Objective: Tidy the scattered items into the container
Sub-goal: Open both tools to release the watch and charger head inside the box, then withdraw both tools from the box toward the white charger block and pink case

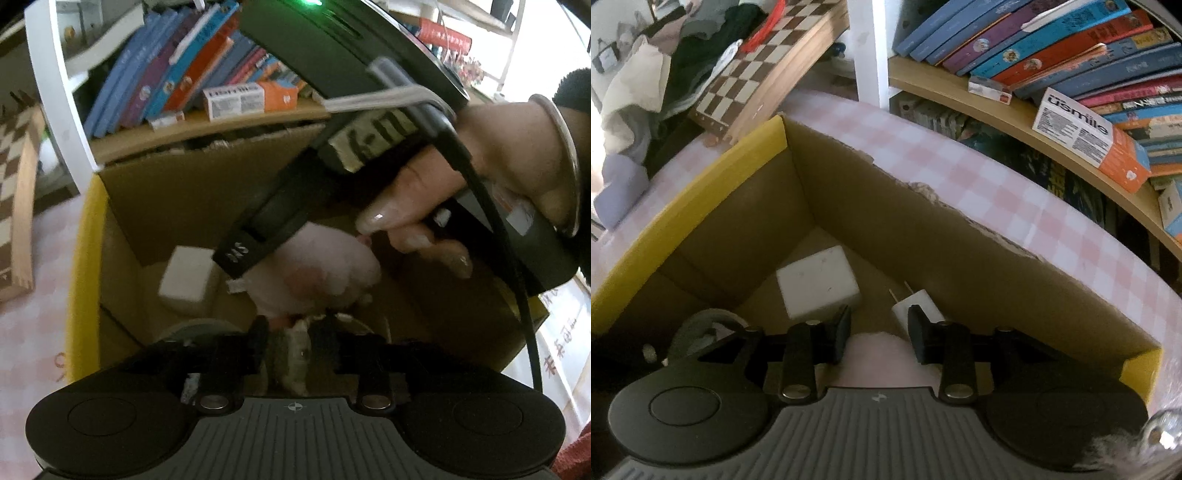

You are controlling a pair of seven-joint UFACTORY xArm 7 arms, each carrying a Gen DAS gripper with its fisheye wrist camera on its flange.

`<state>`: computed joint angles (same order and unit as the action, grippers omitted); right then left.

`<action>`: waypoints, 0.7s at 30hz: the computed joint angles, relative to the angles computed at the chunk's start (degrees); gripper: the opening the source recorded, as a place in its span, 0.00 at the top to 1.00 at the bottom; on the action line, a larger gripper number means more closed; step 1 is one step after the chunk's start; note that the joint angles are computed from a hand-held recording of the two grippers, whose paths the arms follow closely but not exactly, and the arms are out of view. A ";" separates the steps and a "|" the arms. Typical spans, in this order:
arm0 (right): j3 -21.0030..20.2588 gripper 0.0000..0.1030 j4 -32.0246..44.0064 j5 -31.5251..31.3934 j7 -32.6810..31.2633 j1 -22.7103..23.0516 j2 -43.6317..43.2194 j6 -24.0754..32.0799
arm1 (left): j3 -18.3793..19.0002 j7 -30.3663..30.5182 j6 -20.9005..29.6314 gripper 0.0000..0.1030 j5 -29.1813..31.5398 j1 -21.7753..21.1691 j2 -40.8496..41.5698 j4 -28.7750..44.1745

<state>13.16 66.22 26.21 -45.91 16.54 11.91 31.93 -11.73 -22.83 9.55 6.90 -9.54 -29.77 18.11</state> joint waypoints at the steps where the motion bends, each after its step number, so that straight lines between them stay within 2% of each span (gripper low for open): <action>1: 0.12 0.68 -0.31 1.01 -0.33 -0.37 -0.56 0.16 | -0.68 -0.62 -0.17 0.59 0.25 0.52 -0.97 -0.39; 4: 0.09 0.66 -1.74 4.34 -1.89 -1.20 -2.85 0.26 | -2.82 -2.72 -0.74 0.48 1.22 2.24 -3.80 -1.52; 11: -1.81 0.57 -6.34 13.11 -6.36 -0.97 -10.14 -0.35 | -5.34 -6.06 0.38 0.41 2.56 2.58 -10.75 -3.36; 14: -3.18 0.56 -8.83 16.74 -8.20 0.03 -13.88 -0.71 | -6.55 -7.80 2.68 0.38 2.87 1.42 -15.86 -4.69; 21: -6.95 0.49 -16.70 22.73 -11.24 3.92 -24.41 -3.83 | -8.55 -10.71 9.00 0.32 4.50 -1.54 -27.67 -7.72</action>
